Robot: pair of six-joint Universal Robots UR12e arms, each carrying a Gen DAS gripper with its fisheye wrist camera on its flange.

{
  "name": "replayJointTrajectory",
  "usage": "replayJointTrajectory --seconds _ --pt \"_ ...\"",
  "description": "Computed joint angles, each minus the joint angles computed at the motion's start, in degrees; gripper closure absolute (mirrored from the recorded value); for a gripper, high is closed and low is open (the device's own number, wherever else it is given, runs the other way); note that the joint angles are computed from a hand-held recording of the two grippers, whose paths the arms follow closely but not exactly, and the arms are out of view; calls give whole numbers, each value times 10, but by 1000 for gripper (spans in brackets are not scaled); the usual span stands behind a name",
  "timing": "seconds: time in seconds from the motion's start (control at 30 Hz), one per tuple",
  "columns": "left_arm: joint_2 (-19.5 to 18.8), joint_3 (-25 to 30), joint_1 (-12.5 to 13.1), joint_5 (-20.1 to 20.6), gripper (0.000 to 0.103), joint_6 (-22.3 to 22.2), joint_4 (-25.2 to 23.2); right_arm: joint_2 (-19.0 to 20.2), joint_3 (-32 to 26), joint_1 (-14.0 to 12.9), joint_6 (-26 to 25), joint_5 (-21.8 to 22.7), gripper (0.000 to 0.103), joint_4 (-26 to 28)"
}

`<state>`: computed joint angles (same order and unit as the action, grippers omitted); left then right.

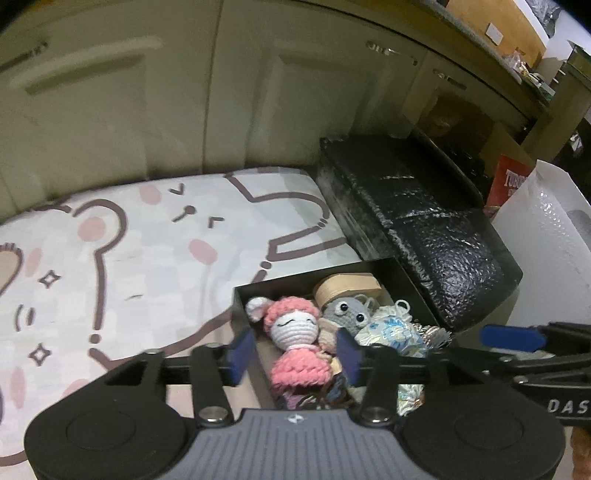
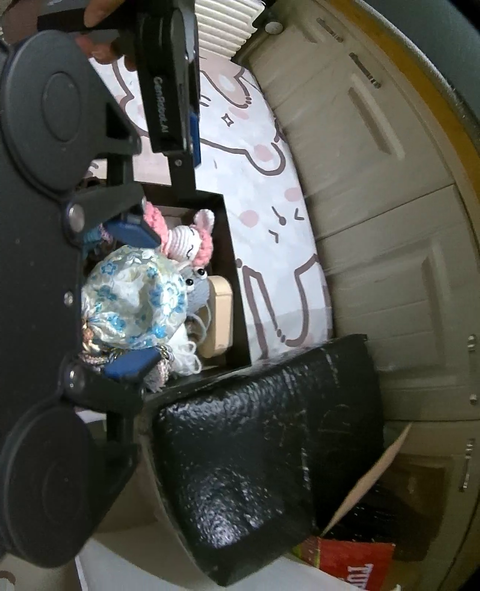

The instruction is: Organize objects

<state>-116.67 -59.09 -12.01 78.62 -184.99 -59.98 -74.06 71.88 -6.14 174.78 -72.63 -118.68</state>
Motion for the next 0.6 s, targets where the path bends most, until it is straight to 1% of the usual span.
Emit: replayJointTrajectory --seconds 0.03,0.07,0.1,0.13,0.23,0.27,0.33,0.37,0.43,0.6 --pt "3 -3 0 6 35 1 1 -2 2 0 -1 -1 29 -3" --pt "7 -6 -1 13 31 3 4 -4 3 2 -2 -6 27 -6" --pt "11 -9 -1 18 25 5 7 -6 3 3 -4 -14 26 -9" --pt "15 -13 -2 23 20 5 9 -7 2 5 -8 -23 23 -11" --pt "28 -26 0 29 13 5 20 -9 0 12 -21 -48 18 -16" --pt "32 -29 0 33 12 6 22 -11 1 13 -24 -50 17 -18" --pt "40 -35 0 43 5 9 26 -15 4 13 -25 -49 14 -19" --pt "43 -37 0 48 5 10 28 -18 7 13 -25 -49 13 -21" --pt "49 -42 -1 58 3 12 30 -24 12 14 -23 -50 7 -29" --pt "68 -58 0 65 2 16 46 -38 25 17 -15 -58 2 -51"
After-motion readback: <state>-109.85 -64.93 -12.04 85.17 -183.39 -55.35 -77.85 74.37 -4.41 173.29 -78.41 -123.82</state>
